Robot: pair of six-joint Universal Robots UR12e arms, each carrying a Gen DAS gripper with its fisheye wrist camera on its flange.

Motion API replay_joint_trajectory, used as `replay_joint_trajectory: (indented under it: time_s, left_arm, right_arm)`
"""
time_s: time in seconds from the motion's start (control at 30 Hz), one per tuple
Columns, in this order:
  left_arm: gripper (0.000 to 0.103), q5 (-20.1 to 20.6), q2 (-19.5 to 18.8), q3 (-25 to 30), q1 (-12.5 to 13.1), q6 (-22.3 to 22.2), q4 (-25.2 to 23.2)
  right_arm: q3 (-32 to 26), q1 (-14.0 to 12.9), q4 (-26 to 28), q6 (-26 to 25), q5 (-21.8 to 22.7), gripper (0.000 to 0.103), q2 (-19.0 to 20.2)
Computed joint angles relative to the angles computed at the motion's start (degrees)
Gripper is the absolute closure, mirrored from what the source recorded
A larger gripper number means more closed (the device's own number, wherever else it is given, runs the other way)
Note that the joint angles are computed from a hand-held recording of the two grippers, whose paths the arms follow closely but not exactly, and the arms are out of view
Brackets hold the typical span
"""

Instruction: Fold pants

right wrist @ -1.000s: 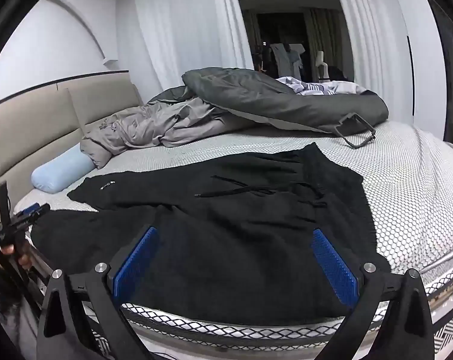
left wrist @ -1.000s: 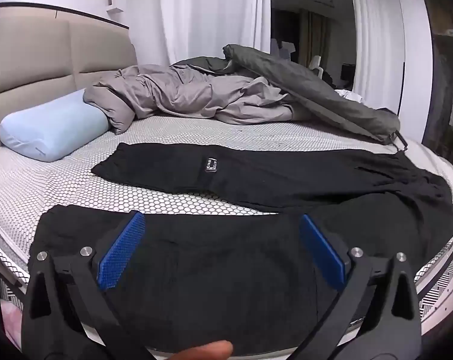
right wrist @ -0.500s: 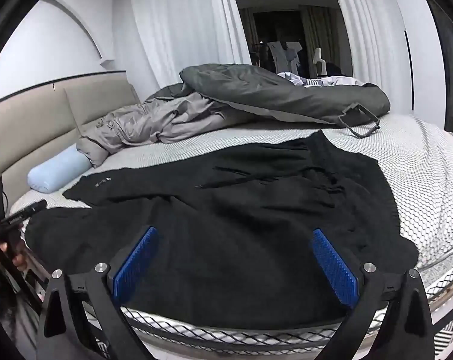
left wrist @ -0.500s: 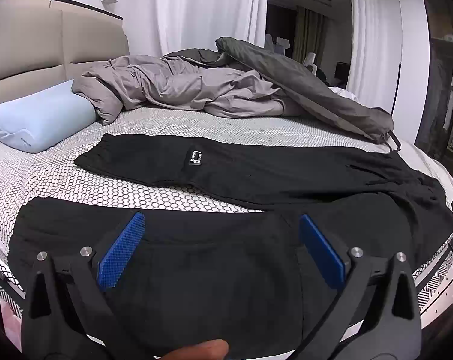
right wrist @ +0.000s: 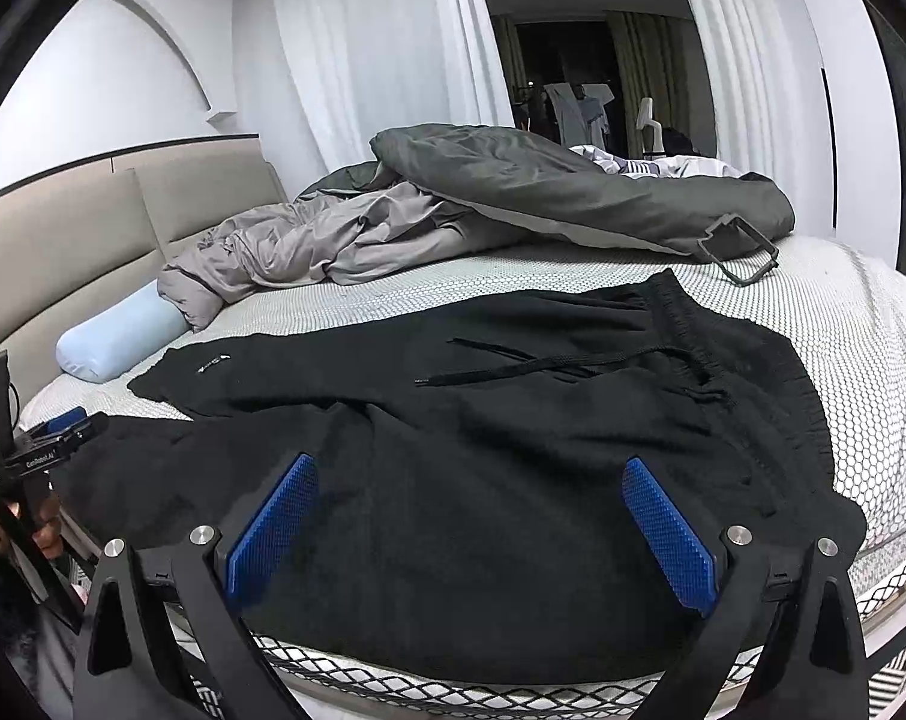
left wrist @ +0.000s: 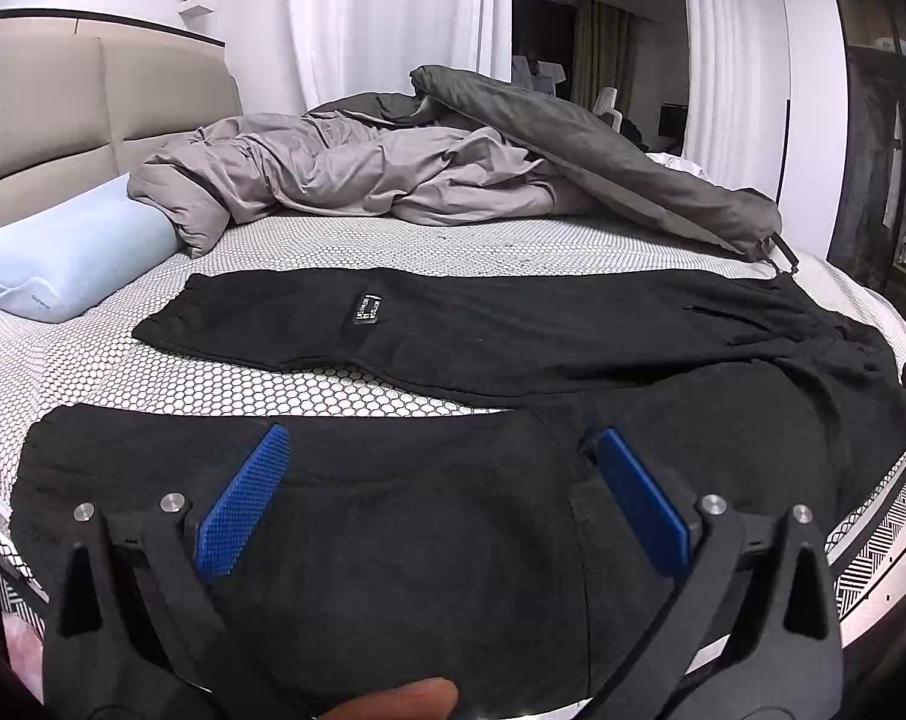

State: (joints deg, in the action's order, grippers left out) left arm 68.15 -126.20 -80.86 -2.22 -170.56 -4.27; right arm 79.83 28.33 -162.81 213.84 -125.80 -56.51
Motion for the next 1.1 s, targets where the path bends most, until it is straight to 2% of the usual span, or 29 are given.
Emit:
replay_joint_trajectory:
  time_s: [1.1]
  left_arm:
    - [0.001,0.01,-0.13,0.14,0.11,0.52,-0.68]
  right_arm:
    - [-1.72,0.46,2.47,-0.67,-0.83,0.0,0.87]
